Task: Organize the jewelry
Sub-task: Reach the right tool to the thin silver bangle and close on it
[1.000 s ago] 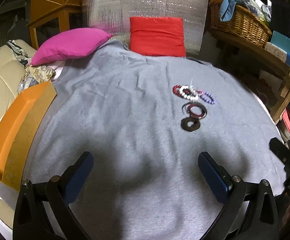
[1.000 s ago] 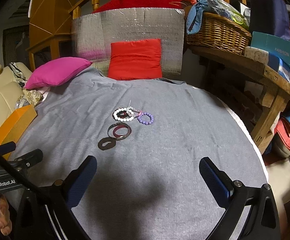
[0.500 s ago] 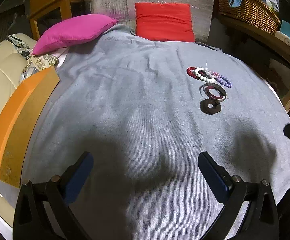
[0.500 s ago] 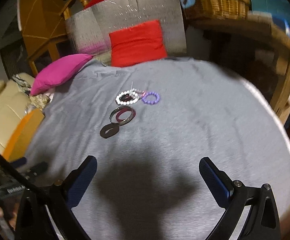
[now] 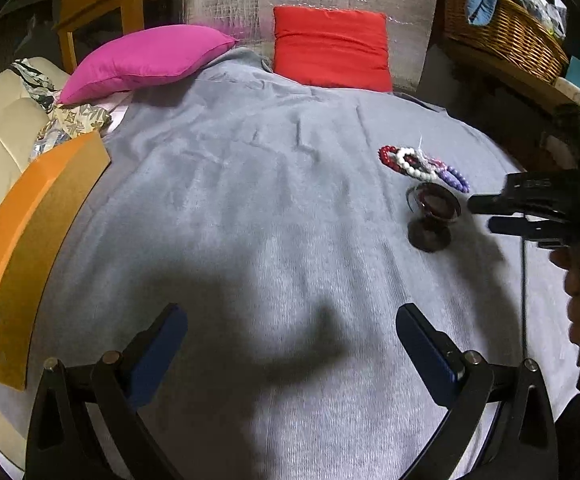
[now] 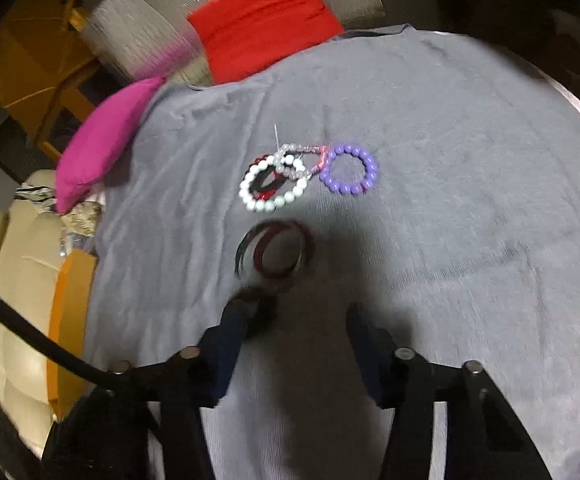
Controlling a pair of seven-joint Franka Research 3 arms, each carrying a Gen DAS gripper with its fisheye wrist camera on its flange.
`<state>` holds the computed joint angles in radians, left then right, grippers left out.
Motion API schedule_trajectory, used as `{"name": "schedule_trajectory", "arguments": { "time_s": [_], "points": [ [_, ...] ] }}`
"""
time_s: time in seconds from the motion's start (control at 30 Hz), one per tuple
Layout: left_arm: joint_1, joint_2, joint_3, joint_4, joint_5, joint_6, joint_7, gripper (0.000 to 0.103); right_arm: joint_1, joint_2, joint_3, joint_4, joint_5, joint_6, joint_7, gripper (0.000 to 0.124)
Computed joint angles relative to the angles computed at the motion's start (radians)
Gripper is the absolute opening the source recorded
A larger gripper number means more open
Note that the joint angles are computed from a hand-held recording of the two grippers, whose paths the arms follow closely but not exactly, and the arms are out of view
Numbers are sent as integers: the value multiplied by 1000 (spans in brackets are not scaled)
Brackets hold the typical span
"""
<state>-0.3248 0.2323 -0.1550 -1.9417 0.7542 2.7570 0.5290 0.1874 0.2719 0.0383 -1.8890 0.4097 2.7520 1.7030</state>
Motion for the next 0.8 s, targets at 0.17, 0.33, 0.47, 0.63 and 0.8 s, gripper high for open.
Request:
{"name": "schedule_trajectory", "arguments": {
  "time_s": [0.17,0.33,0.47,0.63,0.8],
  "points": [
    [8,24,7,19,-12,13,8,103,7,95,-22,136,-35,-104,94,34],
    [10,45,11,35,-42,15,25,103,2,131,-22,191,-57,-156,128,12],
    [4,51,17,44,-41,13,28,103,-9,130,-13,184,-44,-146,121,4],
    [-5,83,19,98,-40,-6,54,103,-35,73,-1,102,5,-83,57,2],
    [-14,152,14,211,-73,-42,126,103,-45,24,-8,29,25,-37,17,2]
  ]
}}
